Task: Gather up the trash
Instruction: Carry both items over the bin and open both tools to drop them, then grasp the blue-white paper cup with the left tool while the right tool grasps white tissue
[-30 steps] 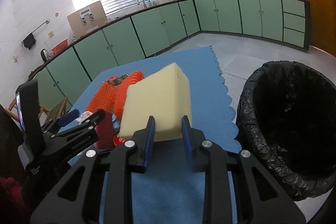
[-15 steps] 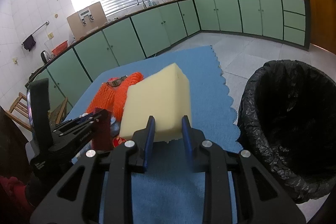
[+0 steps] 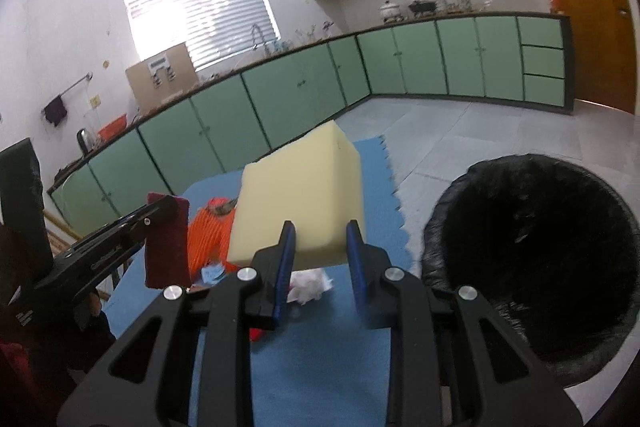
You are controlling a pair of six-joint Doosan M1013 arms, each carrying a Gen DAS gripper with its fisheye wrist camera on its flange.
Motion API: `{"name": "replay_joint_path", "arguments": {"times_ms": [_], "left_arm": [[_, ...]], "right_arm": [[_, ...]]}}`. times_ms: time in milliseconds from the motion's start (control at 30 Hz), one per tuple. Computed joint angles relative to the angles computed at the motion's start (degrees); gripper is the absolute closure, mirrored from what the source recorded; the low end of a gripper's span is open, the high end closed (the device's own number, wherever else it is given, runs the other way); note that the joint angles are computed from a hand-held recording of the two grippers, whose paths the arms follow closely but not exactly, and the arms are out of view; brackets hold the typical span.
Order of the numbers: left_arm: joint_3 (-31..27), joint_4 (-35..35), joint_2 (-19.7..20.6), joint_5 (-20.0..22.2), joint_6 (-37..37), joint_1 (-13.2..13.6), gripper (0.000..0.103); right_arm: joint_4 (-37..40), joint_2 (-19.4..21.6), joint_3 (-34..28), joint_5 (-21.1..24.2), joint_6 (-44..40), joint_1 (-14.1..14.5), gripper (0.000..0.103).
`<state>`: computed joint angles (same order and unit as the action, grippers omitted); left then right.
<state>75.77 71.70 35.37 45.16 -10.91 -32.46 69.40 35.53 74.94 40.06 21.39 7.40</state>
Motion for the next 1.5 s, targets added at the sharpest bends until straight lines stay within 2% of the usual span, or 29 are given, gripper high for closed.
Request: {"name": "replay_joint_path", "arguments": {"times_ms": [200, 400, 533, 767, 833, 867, 900, 933, 1033, 1067, 1133, 1200, 1300, 1467, 1500], "left_arm": [[-6.3, -1.5, 3.3, -5.8, 5.2, 0.1, 0.090], [-16.4, -6.6, 9.3, -10.5, 14.1, -0.2, 0.090], [-25.3, -14.3, 14.5, -12.0, 23.4, 0.0, 0.090], [-38.6, -29.1, 22.0, -11.5, 38.4, 0.2, 0.090], [-42.1, -33.2, 23.9, -10.2, 42.0, 0.4, 0.086], [-43.6, -35.5, 24.6, -9.8, 43.8, 0.6, 0.080], [-44.6, -36.7, 25.2, -9.0, 44.8, 0.7, 0.065], [-44.5, -36.3, 25.2, -8.7, 44.1, 0.6, 0.058], [-40.5, -34.5, 23.1, -9.6, 41.2, 0.7, 0.056], [-38.2, -32.5, 21.9, -9.9, 39.2, 0.8, 0.055], [-33.8, -28.3, 19.5, -10.5, 34.8, 0.8, 0.048], [-28.6, -22.7, 16.8, -9.8, 29.5, 0.6, 0.042], [-20.4, -15.2, 12.3, -7.8, 22.0, 0.2, 0.040], [-8.8, -6.3, 6.1, 1.0, 10.9, -0.3, 0.039], [-6.1, -5.2, 4.8, 4.1, 8.8, -0.5, 0.039]], "right_arm": [[0.9, -0.6, 0.1, -4.4, -0.4, -2.4, 0.078], [-3.7, 0.5, -1.6, -9.3, 4.6, -5.1, 0.078], [-7.9, 1.9, -2.9, -12.3, 9.1, -6.4, 0.078], [-16.5, 5.0, -5.9, -14.8, 18.2, -7.4, 0.075], [-20.7, 5.6, -6.4, -15.7, 22.4, -7.4, 0.073], [-23.0, 5.8, -6.4, -16.8, 24.5, -7.3, 0.071], [-25.3, 6.1, -6.4, -17.4, 26.9, -7.3, 0.058], [-27.5, 6.2, -6.4, -17.7, 29.4, -7.3, 0.053], [-27.7, 5.5, -4.6, -19.0, 30.7, -7.2, 0.038], [-27.9, 5.2, -3.9, -19.6, 30.9, -7.0, 0.025], [-27.1, 4.5, -2.7, -21.2, 29.7, -6.4, 0.019], [-24.2, 3.8, -1.6, -20.9, 25.7, -5.6, 0.016], [-17.8, 3.1, -0.8, -19.0, 18.9, -4.4, 0.015], [-6.5, 2.0, 1.3, -15.9, 7.0, -1.6, 0.015], [-5.0, 1.8, 1.5, -15.1, 5.5, -1.1, 0.015]]}}
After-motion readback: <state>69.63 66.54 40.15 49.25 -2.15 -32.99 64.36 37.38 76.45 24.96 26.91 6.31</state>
